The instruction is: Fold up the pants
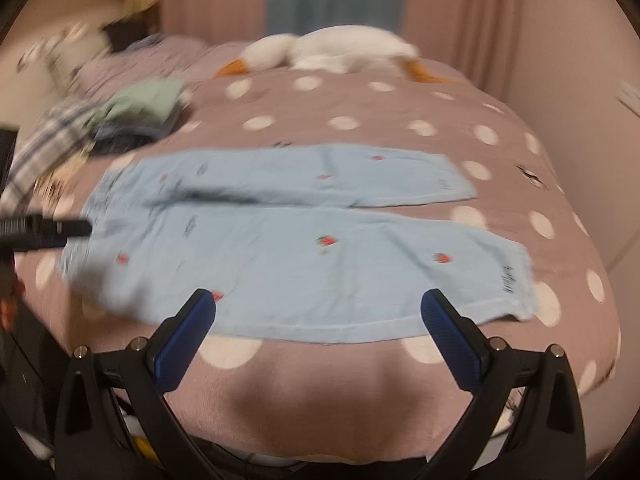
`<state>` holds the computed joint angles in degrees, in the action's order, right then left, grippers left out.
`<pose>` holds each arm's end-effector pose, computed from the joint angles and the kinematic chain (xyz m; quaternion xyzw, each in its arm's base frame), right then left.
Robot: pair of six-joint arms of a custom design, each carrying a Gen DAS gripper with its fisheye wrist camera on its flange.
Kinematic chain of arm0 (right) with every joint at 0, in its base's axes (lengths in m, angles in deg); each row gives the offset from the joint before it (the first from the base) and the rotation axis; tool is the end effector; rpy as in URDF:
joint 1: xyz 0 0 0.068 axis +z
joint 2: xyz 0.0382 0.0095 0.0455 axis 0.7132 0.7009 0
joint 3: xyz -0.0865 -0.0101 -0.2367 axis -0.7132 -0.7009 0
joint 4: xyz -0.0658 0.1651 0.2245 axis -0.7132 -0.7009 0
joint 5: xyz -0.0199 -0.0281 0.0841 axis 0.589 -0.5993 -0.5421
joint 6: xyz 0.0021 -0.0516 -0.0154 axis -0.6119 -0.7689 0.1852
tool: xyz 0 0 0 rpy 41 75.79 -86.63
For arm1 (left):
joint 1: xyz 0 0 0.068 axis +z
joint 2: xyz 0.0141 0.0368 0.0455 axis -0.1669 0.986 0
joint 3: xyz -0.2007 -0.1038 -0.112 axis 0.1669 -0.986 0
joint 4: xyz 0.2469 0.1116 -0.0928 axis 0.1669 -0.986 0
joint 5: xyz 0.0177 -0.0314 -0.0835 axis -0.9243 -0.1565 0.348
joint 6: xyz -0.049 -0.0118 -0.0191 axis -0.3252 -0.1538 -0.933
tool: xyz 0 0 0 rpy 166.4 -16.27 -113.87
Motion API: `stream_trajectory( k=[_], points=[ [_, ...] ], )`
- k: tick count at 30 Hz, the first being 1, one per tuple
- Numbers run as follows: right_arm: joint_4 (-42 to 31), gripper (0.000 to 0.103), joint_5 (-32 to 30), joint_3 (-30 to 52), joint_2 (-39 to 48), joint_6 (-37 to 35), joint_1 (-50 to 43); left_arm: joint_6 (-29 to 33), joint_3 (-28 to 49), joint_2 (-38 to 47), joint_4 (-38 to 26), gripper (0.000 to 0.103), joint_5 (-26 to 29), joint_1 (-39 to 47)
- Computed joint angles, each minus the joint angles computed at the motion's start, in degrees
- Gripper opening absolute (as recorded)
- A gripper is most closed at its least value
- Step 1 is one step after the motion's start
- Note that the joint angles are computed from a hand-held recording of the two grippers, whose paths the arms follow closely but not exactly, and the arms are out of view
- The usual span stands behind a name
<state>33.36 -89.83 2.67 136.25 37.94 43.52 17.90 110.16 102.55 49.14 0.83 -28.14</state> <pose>0.2500 -0.0009 0.2112 -0.1005 0.9072 0.0615 0.4039 0.2779 -0.0973 0.2026 -0.1240 0.9405 -0.1894 0.2533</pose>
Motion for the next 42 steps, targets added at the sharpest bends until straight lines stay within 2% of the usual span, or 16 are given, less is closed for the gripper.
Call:
stream_trajectory(
  k=[3, 5, 7, 12, 17, 19, 21, 23, 24, 25, 26, 28, 30, 38, 40, 42],
  points=[
    [5.8, 0.103, -3.0, -2.9, 2.1, -2.4, 2.8, -2.2, -4.2, -2.9, -0.3, 0.103, -0.2, 2.4],
    [11.7, 0.103, -4.9, -5.3, 3.3, -5.0, 5.4, -4.1, -9.3, -6.8, 2.3, 0.103, 1.6, 5.4],
    [16.9, 0.102, -3.6, -7.7, 5.2, -10.5, 9.2, -6.5, -15.2, -11.9, 5.7, 0.103, 3.8, 9.1],
    [16.7, 0.094, -4.2, -5.3, 14.2, -14.0, 16.3, -10.3, -23.0, -15.5, 12.3, 0.103, 10.9, 17.9],
    [17.6, 0.091, -5.0, -2.4, 20.3, -15.7, 21.7, -12.0, -25.4, -14.7, 15.1, 0.097, 13.7, 22.4],
    [19.1, 0.082, -2.6, -1.1, 23.8, -16.8, 24.7, -13.0, -25.7, -13.2, 18.4, 0.086, 15.1, 23.8],
    [19.3, 0.066, -0.6, 0.5, 27.0, -18.1, 26.5, -12.7, -25.3, -11.4, 20.3, 0.079, 15.7, 24.1],
    [20.6, 0.062, 0.5, 0.2, 27.9, -18.9, 27.1, -11.8, -23.6, -8.3, 20.7, 0.067, 15.0, 23.8],
    [21.2, 0.057, 0.2, 0.2, 28.2, -18.7, 27.1, -11.3, -23.1, -7.6, 20.3, 0.050, 14.5, 23.7],
    [21.3, 0.049, -0.2, 0.7, 28.5, -18.3, 27.4, -9.9, -22.0, -6.2, 19.4, 0.027, 13.6, 23.9],
    [21.3, 0.031, -0.4, 0.7, 28.2, -18.3, 27.4, -8.8, -21.4, -5.1, 19.0, 0.025, 13.9, 24.3],
    [21.7, 0.022, 1.8, 1.1, 27.9, -18.4, 29.4, -7.8, -21.2, -4.4, 19.4, 0.019, 15.1, 25.4],
    [21.3, 0.013, 3.0, 1.4, 27.4, -18.6, 30.6, -5.7, -20.7, -5.4, 18.1, 0.017, 13.3, 24.8],
    [16.0, 0.011, 2.9, 2.5, 23.5, -16.2, 34.6, 1.7, -19.7, -12.5, 11.3, 0.016, 8.6, 26.9],
    [16.4, 0.016, 5.6, 2.6, 25.9, -14.9, 36.3, 5.4, -17.9, -8.8, 8.3, 0.019, 8.6, 27.1],
    [16.4, 0.020, 4.6, 2.7, 27.6, -12.3, 35.5, 5.7, -17.6, -6.6, 6.7, 0.022, 8.5, 27.2]
  ],
)
